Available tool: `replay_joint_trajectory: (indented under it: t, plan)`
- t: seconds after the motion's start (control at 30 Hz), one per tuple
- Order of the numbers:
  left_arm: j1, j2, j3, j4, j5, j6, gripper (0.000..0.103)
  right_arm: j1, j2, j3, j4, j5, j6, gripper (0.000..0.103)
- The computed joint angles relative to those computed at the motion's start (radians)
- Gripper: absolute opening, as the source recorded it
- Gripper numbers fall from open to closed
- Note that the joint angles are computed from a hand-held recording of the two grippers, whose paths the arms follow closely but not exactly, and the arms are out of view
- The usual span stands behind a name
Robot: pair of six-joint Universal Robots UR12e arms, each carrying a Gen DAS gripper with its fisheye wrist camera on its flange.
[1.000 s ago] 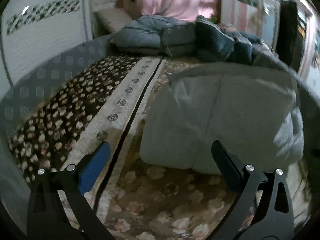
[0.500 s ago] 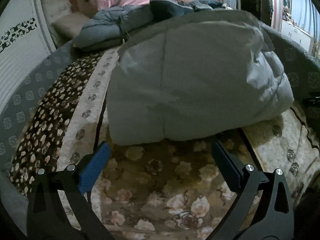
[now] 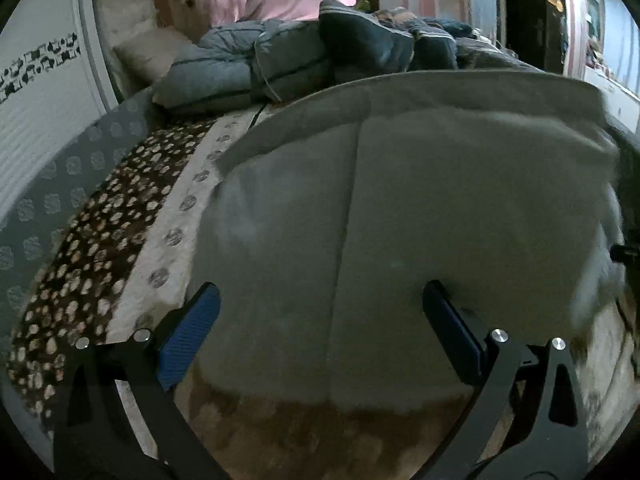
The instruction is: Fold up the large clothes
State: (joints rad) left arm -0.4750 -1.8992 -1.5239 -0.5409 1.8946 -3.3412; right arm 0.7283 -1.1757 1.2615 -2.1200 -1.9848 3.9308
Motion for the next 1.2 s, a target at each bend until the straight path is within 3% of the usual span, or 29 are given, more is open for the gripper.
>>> replay_joint_trajectory:
  t: [0.13, 0.2, 0.27, 0.33, 0.43, 0.6, 0.97, 1.2]
  plan:
    - [0.002, -0.091, 0.086, -0.021, 0.047, 0.054, 0.100, -0.019, 0.062, -0.055, -0.023, -0.012, -0.011, 0.102]
    - [0.003, -0.132, 0.125, -0.008, 0.118, 0.067, 0.100, -0.026, 0.094, -0.082, -0.046, -0.052, -0.038, 0.102]
    - [0.013, -0.156, 0.155, -0.019, 0.152, 0.019, 0.100, -0.037, 0.109, -0.085, -0.084, -0.065, -0.053, 0.102]
    - [0.031, -0.178, 0.187, -0.061, 0.185, -0.077, 0.100, -0.054, 0.121, -0.087, -0.108, -0.058, -0.049, 0.102]
    - [0.060, -0.196, 0.198, -0.060, 0.154, -0.150, 0.100, -0.074, 0.128, -0.088, -0.128, -0.040, -0.025, 0.102]
    - [0.072, -0.236, 0.235, -0.046, 0.178, -0.137, 0.100, -0.099, 0.165, -0.146, -0.052, -0.012, -0.017, 0.102]
    - [0.085, -0.289, 0.275, -0.016, 0.159, -0.111, 0.100, -0.135, 0.203, -0.169, -0.011, 0.028, -0.002, 0.102]
    - [0.076, -0.299, 0.295, -0.087, 0.183, -0.099, 0.100, -0.128, 0.205, -0.169, 0.029, 0.007, 0.032, 0.102]
